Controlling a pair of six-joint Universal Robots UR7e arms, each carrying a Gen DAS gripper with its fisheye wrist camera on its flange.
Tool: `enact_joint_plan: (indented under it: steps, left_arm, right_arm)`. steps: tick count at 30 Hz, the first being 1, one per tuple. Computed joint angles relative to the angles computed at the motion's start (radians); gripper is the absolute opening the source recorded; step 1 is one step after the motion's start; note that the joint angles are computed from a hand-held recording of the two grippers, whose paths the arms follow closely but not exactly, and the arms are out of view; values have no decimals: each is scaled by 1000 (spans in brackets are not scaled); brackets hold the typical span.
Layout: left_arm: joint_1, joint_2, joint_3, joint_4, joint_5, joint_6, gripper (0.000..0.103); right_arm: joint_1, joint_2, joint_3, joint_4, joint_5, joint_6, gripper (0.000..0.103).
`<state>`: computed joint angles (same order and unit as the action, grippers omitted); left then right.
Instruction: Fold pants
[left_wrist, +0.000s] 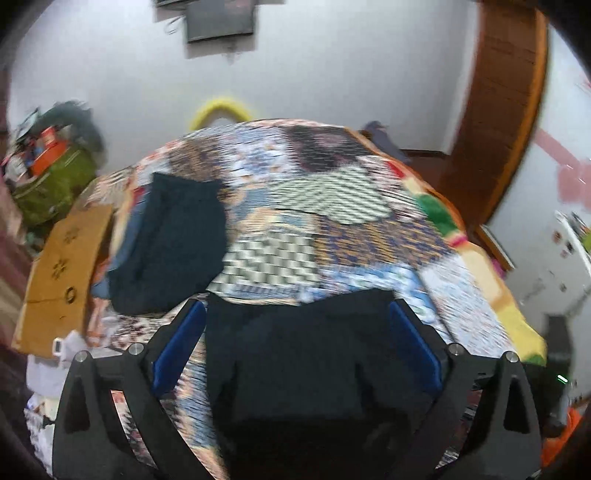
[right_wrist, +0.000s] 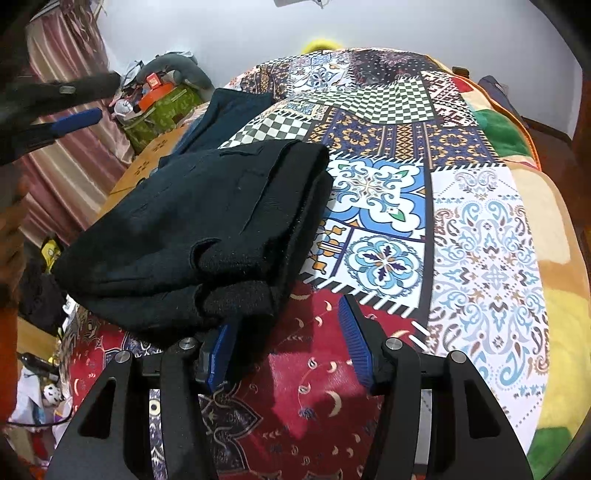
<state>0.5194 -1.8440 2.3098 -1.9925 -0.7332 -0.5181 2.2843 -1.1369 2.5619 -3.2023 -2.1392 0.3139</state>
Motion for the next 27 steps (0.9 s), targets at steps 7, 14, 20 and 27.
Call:
enact_joint_plan:
  steps: [7,14,20,27]
  left_arm:
    - [223,174,-78,-110,107,149,100]
    - [413,376,-123,-113,149,248,100]
    - [471,312,-81,-168,73,282,103]
    - [373,93,14,89,112,139,103]
  right_arm:
    - [17,-58,30,29,-54,75,50]
    - [24,-105,57,51,-107,145,50]
    - [25,-131,64,80,-134,167,50]
    - [52,-157,58,93,-161,156,51]
